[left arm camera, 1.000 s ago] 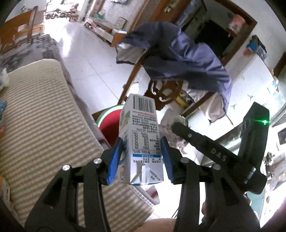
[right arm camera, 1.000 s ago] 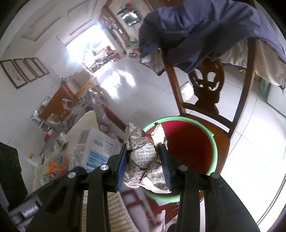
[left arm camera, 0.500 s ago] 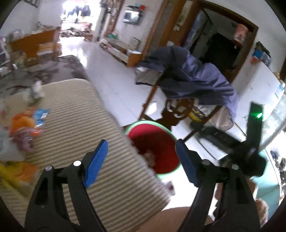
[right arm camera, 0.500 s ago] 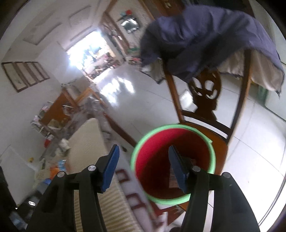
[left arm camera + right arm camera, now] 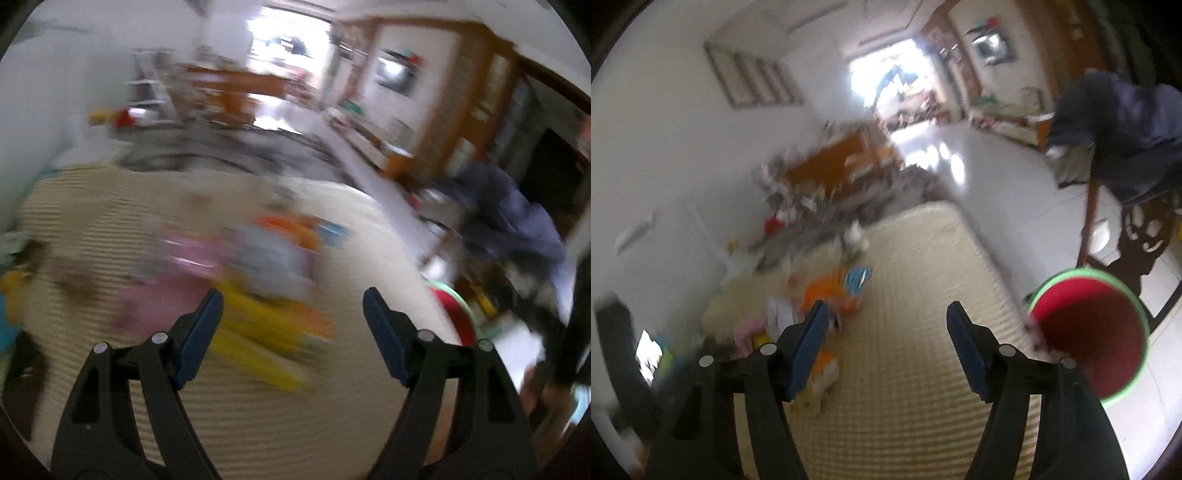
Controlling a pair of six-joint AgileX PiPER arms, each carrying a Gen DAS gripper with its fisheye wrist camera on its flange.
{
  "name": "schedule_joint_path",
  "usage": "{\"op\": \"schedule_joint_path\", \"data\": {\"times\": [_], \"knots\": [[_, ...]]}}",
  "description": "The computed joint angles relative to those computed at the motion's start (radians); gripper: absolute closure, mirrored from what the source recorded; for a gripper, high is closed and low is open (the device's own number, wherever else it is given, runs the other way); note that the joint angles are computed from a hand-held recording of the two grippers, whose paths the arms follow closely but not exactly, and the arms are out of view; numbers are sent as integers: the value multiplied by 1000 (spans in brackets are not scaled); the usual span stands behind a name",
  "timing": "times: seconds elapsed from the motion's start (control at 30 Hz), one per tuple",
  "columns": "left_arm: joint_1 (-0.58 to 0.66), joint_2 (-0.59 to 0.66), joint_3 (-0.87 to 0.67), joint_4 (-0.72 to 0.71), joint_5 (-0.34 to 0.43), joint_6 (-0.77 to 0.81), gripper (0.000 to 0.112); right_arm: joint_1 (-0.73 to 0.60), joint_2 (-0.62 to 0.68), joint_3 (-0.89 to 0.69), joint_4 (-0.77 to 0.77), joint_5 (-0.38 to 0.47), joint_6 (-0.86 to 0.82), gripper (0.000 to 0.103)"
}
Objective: Collect trash
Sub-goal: 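Move the left gripper to the crumpled pink-brown paper wad and grasp it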
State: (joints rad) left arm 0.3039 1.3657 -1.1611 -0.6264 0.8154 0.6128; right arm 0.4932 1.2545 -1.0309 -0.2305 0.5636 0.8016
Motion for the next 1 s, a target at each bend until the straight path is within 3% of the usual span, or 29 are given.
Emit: {"op": "schedule_joint_path", "data": {"times": [0.13, 0.3, 0.43, 0.5, 1.0], "knots": [[170, 176, -185, 79, 15, -106, 37, 21, 28, -16, -80, -29, 52, 37], [261, 444, -437, 200, 60, -338, 37, 29, 41, -5, -102, -48, 79, 37], [262, 567, -483, 401, -6, -493, 42, 27, 73, -14, -88, -65, 64, 37], [304, 636, -545, 335, 69, -471, 42, 36, 62, 3, -100, -71, 75, 37], [269, 674, -574, 240, 56, -341, 41, 71, 64, 15, -141, -55, 87, 36]]}}
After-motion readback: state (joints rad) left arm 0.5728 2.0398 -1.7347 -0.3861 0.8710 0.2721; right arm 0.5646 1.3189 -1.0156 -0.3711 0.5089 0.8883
